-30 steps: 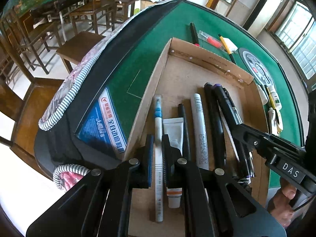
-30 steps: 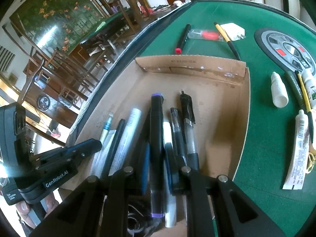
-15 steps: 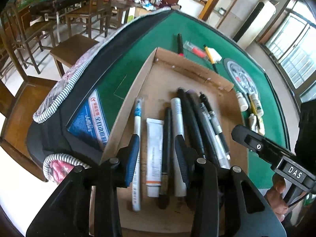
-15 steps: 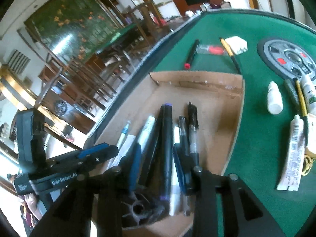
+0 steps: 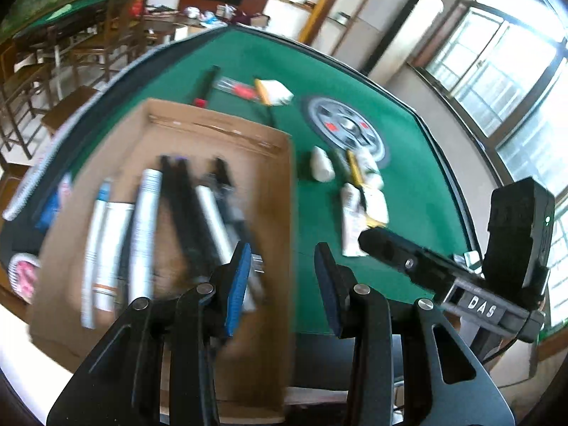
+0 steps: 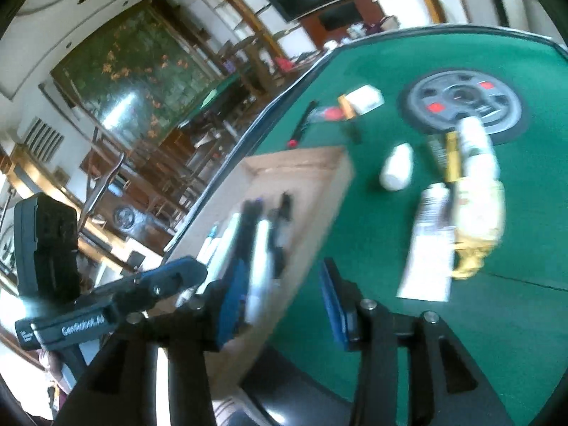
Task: Organize rigid objects
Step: 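Move both open tools back toward the remaining items on the table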
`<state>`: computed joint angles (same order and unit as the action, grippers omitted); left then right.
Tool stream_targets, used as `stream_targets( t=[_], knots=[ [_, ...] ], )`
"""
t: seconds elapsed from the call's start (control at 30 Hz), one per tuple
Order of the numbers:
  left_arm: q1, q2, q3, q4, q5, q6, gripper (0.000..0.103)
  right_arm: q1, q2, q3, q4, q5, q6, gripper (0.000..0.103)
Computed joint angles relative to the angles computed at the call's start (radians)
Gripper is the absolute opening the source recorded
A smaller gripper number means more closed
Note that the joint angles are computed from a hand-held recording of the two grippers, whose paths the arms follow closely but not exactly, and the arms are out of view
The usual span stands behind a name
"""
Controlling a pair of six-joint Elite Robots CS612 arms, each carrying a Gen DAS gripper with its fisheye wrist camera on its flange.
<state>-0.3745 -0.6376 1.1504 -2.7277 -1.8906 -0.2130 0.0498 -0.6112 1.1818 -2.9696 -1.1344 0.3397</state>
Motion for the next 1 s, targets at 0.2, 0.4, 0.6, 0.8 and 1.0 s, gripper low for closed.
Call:
stream_targets(
  t=[0.2, 0.4, 0.6, 0.8, 1.0],
  knots=[
    [-0.042, 0.005, -0.01, 0.039, 0.001, 0.039, 0.037, -0.035, -0.038, 0.069, -0.04, -0.077, 0.049, 0.052],
    [-0.064, 0.014, -0.027, 0.07, 0.02, 0.071, 0.037, -0.051, -0.026, 0.034, 0.081, -0.158, 0.043, 0.052],
    [-0.07, 0.023, -0.044, 0.097, 0.041, 0.069, 0.037, -0.066, 0.02, -0.067, 0.246, -0.16, 0.032, 0.052],
    [-0.078, 0.037, -0.071, 0.138, 0.057, 0.086, 0.037, -0.068, 0.056, -0.123, 0.308, -0.152, 0.0, 0.052],
    [-0.086, 0.066, -0.125, 0.189, 0.068, 0.096, 0.037, -0.054, 0.055, -0.11, 0.265, -0.207, -0.062, 0.052]
  ],
)
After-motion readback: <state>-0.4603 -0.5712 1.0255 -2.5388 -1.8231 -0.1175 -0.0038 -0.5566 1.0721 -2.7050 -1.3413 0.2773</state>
